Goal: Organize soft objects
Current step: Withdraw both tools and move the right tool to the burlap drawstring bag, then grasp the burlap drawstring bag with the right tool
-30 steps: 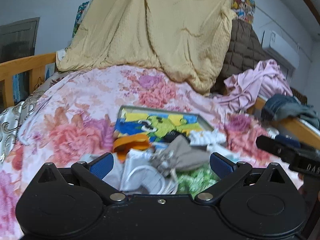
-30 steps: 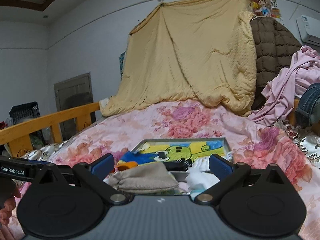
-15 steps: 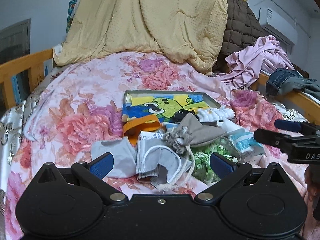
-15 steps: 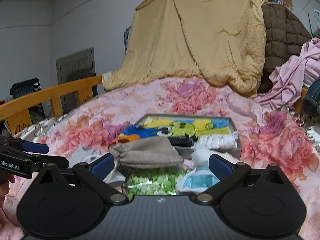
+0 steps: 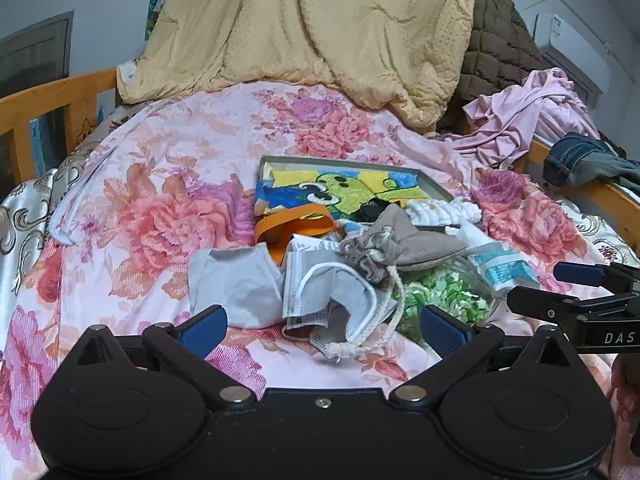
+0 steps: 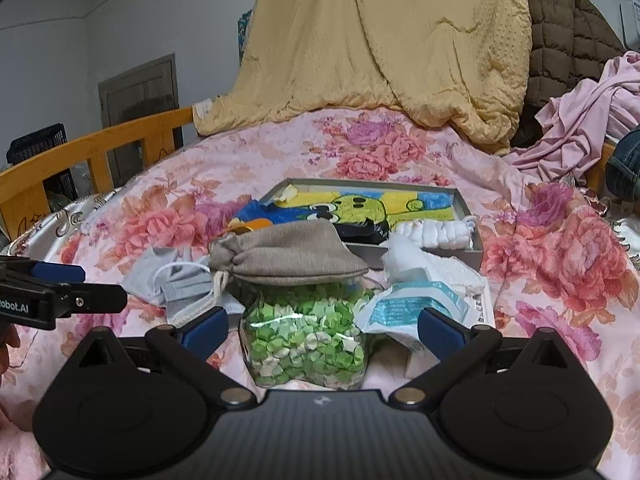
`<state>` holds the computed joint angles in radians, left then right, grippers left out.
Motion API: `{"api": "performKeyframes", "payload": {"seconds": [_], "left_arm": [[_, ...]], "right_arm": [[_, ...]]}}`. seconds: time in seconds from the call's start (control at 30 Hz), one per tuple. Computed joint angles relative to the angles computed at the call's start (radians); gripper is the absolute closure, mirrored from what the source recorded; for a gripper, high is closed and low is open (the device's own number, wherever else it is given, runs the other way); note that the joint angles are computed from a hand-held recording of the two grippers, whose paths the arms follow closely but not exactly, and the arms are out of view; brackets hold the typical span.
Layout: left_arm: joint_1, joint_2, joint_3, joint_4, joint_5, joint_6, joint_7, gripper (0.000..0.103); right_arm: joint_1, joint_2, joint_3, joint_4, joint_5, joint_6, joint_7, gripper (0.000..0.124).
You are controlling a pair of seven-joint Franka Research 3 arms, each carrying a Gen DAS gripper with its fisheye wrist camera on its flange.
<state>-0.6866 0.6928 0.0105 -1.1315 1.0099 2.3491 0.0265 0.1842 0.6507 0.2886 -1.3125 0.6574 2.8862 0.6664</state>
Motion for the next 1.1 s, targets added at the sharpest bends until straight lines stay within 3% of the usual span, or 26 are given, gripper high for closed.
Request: {"api": "performKeyframes", "payload": {"seconds": [0.5,1.1], "left_arm": [[0.008,0.013,-0.005,0.016,-0.044,-0.005,-0.002,0.001],[0.018,0.014,-0.006,0.029,-0.089,-0.069,-0.060,0.001]], "right_arm": [[0.025,0.015,-0.037,0.023,-0.066,-0.041,0.055,0.021],[0.007,0.046,0.006,0.067,-0.018,-0.033,0.001,0.021]]}}
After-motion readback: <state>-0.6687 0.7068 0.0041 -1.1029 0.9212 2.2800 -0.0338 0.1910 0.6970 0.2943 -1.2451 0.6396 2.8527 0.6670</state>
